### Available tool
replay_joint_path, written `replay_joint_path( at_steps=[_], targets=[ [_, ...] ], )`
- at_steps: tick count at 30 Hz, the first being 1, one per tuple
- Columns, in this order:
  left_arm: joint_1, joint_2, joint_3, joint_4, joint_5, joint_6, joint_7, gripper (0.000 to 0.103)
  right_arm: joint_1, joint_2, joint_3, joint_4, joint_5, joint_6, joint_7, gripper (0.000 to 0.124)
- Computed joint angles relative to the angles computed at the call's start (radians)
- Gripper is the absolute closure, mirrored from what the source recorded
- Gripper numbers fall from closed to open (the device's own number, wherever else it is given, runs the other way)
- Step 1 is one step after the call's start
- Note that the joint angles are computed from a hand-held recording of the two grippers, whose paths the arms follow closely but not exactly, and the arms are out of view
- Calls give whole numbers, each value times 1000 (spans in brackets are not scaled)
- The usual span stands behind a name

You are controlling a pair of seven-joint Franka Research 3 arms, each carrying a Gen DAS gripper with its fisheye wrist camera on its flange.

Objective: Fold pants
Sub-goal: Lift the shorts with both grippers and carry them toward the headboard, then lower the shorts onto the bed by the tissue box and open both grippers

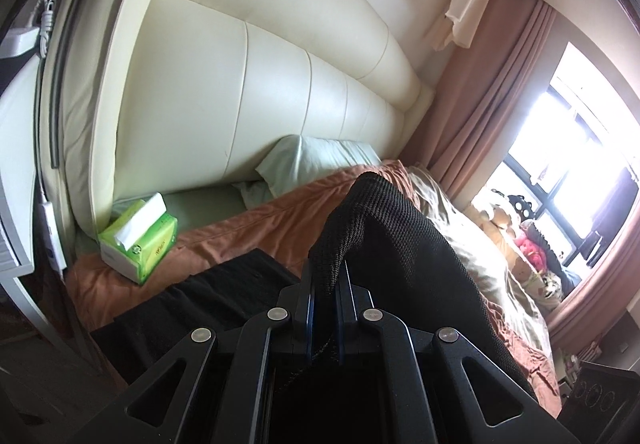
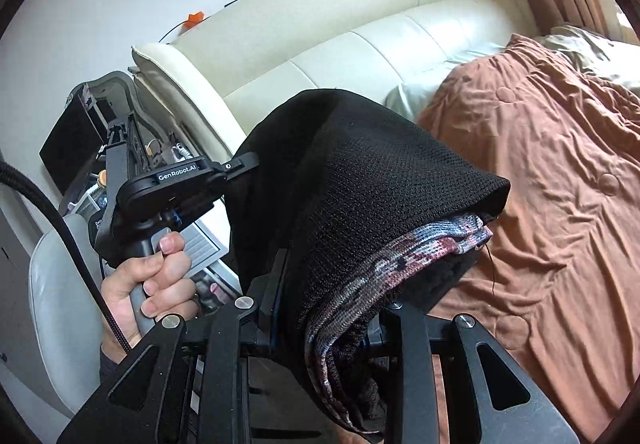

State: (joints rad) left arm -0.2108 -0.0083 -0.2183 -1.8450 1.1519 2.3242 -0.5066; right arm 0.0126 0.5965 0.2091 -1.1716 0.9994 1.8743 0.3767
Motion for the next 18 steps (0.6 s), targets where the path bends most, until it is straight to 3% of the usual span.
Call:
replay_joint_path(
  at_steps=[4, 11, 15, 18],
  targets=[
    [24, -60, 8, -77, 5, 9, -60, 95, 42, 27, 12, 32, -28, -3, 24, 99],
    [62, -113, -10, -132, -1, -46, -83, 95, 95, 54, 33, 64, -54, -14, 52, 99],
    [94, -91, 4, -121, 7, -3, -85, 95, 134, 127, 40, 154, -75, 13, 96, 99],
    [102, -26, 18, -83, -7, 8, -42, 95, 171, 242, 40, 307, -131, 5, 185, 99]
  ],
)
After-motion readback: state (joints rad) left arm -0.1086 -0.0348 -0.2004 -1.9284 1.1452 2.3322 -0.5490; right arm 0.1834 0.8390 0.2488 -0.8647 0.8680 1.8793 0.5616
